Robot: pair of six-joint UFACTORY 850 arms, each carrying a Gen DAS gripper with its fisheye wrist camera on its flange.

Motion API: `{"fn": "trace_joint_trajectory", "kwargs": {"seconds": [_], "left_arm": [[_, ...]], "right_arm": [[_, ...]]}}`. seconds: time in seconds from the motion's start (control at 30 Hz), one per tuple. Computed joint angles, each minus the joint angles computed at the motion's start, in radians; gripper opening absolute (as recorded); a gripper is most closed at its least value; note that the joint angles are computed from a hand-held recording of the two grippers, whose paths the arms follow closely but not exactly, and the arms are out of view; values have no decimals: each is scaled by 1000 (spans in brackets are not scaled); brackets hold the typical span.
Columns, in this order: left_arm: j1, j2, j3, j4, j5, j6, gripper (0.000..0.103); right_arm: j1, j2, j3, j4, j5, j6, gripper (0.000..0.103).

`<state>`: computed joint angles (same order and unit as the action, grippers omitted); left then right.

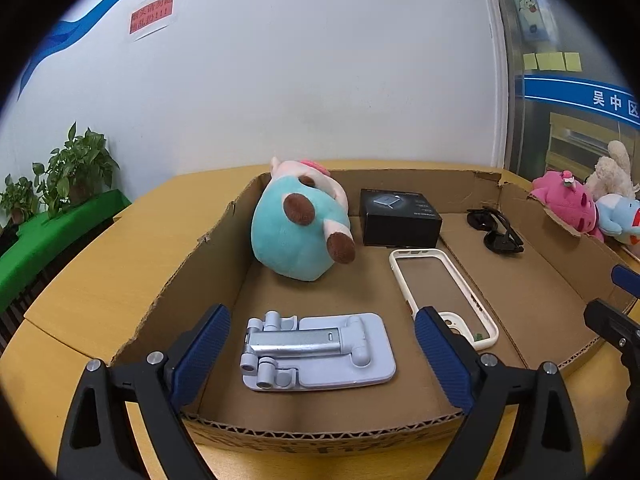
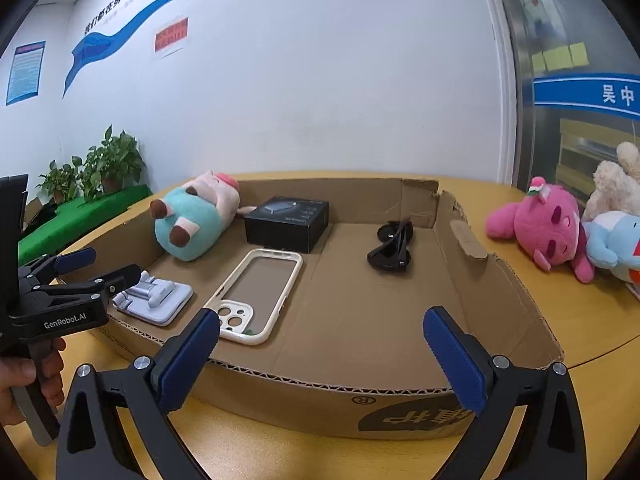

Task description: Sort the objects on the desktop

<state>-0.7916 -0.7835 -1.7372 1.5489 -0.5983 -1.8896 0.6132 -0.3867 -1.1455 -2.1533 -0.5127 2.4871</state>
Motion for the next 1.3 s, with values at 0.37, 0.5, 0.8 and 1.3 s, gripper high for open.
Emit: {"fn": "trace_joint_trajectory", "kwargs": {"seconds": [0.37,0.5,0.8,1.3], "left_arm": [[9,-13,-23,-28,19,37,103],[9,-13,-23,-29,19,38,103],[8,-12,-23,-28,18,37,103],[8,-14,-25,-27,18,36,103]], "right_arm": [[1,-5,-11,30,0,-29,103],[1,-5,-11,30,0,-29,103],[1,-5,-11,30,1,-29,103],[1,-4,-10,29,0,-28,103]]}}
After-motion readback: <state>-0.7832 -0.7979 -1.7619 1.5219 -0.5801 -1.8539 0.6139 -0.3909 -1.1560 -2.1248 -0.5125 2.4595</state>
